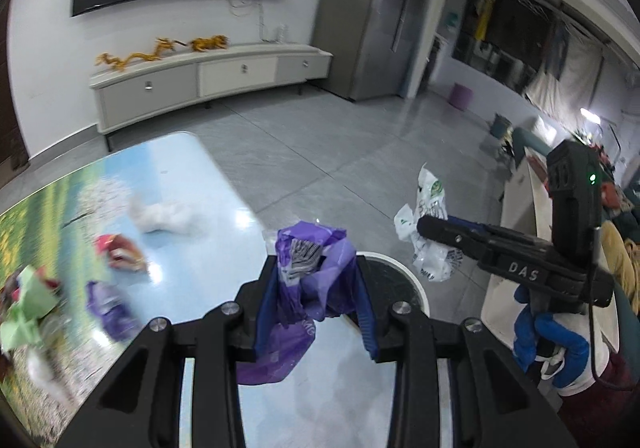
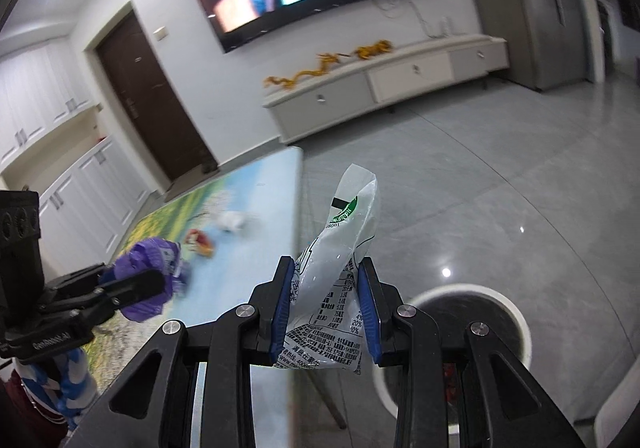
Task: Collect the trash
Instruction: 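Carry both bags over the bin and open both tools to drop them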
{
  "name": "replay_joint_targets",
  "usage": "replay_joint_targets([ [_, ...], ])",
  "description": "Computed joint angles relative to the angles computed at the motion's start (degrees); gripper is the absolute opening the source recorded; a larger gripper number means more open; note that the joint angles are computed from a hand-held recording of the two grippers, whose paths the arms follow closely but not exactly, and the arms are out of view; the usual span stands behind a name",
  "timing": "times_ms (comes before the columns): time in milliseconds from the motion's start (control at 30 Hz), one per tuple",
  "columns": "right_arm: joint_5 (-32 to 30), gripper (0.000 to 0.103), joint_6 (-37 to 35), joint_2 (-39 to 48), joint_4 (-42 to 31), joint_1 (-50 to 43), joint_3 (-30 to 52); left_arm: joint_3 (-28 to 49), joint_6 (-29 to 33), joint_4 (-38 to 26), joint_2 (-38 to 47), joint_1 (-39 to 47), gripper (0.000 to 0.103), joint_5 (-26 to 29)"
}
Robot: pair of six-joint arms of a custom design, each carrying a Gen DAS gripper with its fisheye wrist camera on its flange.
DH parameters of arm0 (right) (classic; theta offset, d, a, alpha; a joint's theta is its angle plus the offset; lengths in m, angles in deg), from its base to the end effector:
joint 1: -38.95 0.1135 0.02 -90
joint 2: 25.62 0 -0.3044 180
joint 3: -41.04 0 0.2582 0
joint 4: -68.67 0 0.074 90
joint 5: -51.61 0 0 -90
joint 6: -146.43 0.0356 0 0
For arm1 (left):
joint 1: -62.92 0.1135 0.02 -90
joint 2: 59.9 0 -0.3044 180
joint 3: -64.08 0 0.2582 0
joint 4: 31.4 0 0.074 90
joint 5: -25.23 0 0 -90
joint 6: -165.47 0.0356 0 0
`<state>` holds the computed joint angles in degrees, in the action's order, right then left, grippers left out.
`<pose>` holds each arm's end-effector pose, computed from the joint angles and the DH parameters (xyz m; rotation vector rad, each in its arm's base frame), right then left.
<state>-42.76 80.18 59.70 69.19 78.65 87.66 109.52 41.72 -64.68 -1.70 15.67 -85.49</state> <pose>0.2158 0.1827 0.1878 -0.3652 2.2960 0.6692 0.1354 -0.1280 0.2379 0.1027 2.3243 -0.2857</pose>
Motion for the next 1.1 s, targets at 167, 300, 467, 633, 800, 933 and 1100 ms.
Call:
replay_joint_targets([
  [167, -4.28, 0.032, -0.50, 4.78, 4.53, -7.63, -3.32, 4.19, 3.56, 7.84, 13.90, 2.20, 0.034, 5.88],
  [300, -7.60, 0.032, -0.72, 11.23, 7.73, -12.76, -3.44, 8.79, 5.11, 11.77, 24.61, 4.21, 0.034, 10.63],
  [467, -10.33, 0.034, -1.84, 20.36, 10.90, -17.27, -2.39, 14.19, 5.52, 14.52, 36.08, 6.19, 0.036, 16.23],
  [633, -11.47, 0.040, -2.61, 27.73, 12.45, -19.88, -0.82, 19.33, 4.72, 14.73, 44.00, 7.10, 0.041, 21.06],
  [800, -11.45, 0.052, -3.25, 32.47, 12.21, -21.14, 1.36, 22.14, 3.83, 14.91, 47.75, 7.55, 0.057, 23.98],
  [933, -10.89, 0.056, -3.58, 33.84, 11.89, -21.82, 1.92, 21.75, 3.78, 15.41, 47.41, 7.77, 0.058, 24.46],
  [1100, -9.54, 0.056, -3.56, 32.75, 11.43, -21.31, 1.98, 19.98, 3.97, 15.96, 44.54, 7.07, 0.058, 22.19],
])
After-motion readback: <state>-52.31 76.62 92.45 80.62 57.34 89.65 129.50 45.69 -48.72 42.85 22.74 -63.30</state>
